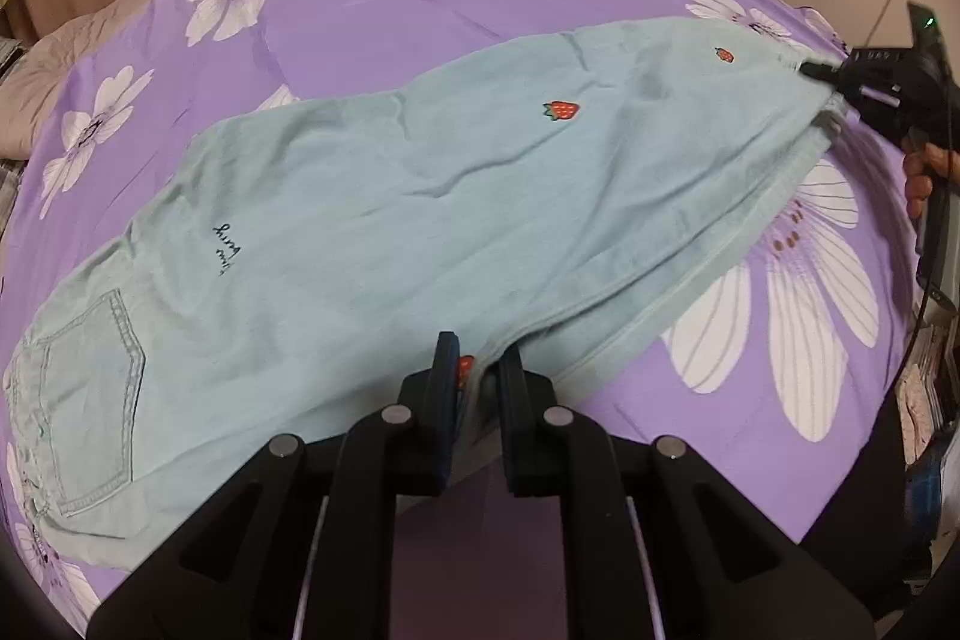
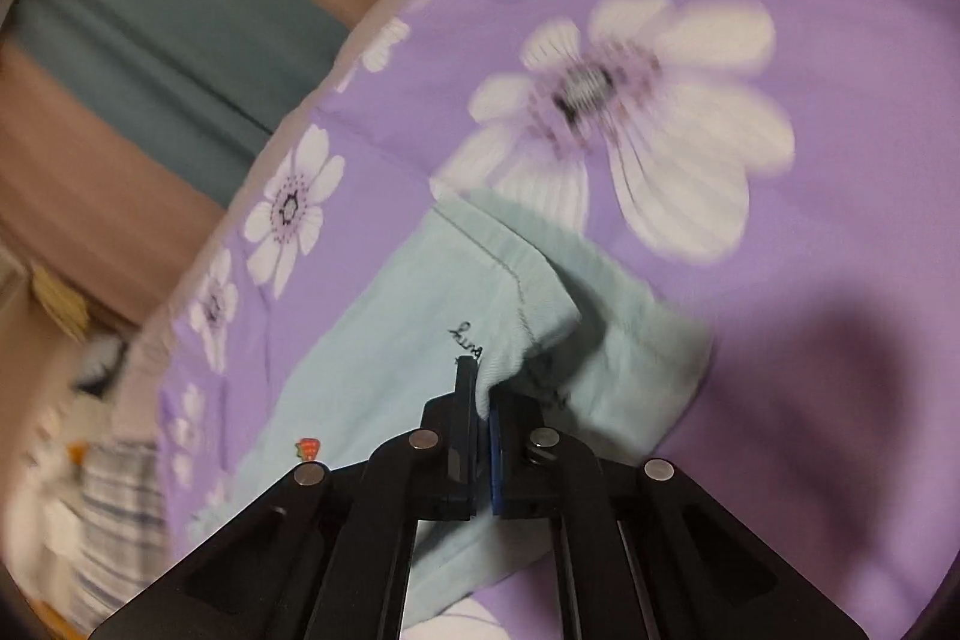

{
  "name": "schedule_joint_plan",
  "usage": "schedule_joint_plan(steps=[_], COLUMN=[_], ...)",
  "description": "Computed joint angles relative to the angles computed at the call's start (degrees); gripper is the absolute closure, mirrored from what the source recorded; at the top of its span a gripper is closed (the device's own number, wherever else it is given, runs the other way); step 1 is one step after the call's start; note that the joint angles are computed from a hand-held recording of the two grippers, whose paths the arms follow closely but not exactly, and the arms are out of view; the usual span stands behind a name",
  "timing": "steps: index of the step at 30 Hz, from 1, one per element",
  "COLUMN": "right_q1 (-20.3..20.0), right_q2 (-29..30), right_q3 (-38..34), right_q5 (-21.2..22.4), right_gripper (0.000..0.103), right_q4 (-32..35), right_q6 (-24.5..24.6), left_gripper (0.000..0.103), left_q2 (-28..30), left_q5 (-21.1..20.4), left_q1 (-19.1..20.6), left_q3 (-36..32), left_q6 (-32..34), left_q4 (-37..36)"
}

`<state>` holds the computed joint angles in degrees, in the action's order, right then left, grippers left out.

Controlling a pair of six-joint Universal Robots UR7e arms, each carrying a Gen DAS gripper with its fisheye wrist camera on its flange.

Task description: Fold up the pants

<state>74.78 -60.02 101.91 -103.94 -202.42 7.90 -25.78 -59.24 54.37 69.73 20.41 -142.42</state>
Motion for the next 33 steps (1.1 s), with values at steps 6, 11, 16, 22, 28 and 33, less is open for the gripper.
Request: schedule_joint_plan(steps=[6, 11, 16, 22, 28, 33], right_q1=[0.01, -1.53, -0.41, 3.89, 8.18, 11.47], right_q2=[-2.66, -1.63, -1.11, -0.39, 0.35, 5.73], right_q3=[3.23, 3.44, 2.86, 1.46, 0.99, -3.66], right_q5=[-4.06, -5.05, -9.19, -20.89, -14.19, -1.07], right_gripper=[0.1, 0.1, 0.1, 0.075, 0.067, 0.089], right_q4=[-0.26, -1.4, -1.74, -10.27, -7.02, 11.21], right_q6=[-0.86, -0.49, -2.49, -9.02, -19.45, -27.38], left_gripper=[0.09, 0.087, 0.076, 0.056, 0.055, 0.057], left_q2=[0.06, 0.09, -1.96, -9.2, -8.28, -6.78], left_q5=[0.62, 1.01, -1.33, -6.81, -3.34, -0.27], left_q1=[-0.52, -0.41, 0.07, 0.82, 2.75, 4.69], left_q3=[0.41, 0.46, 1.62, 8.37, 4.84, 2.42], left_q6=[-0.24, 0.13, -2.05, -2.1, -9.63, -16.29], left_q4=[0.02, 0.26, 1.15, -0.9, -3.78, -4.03])
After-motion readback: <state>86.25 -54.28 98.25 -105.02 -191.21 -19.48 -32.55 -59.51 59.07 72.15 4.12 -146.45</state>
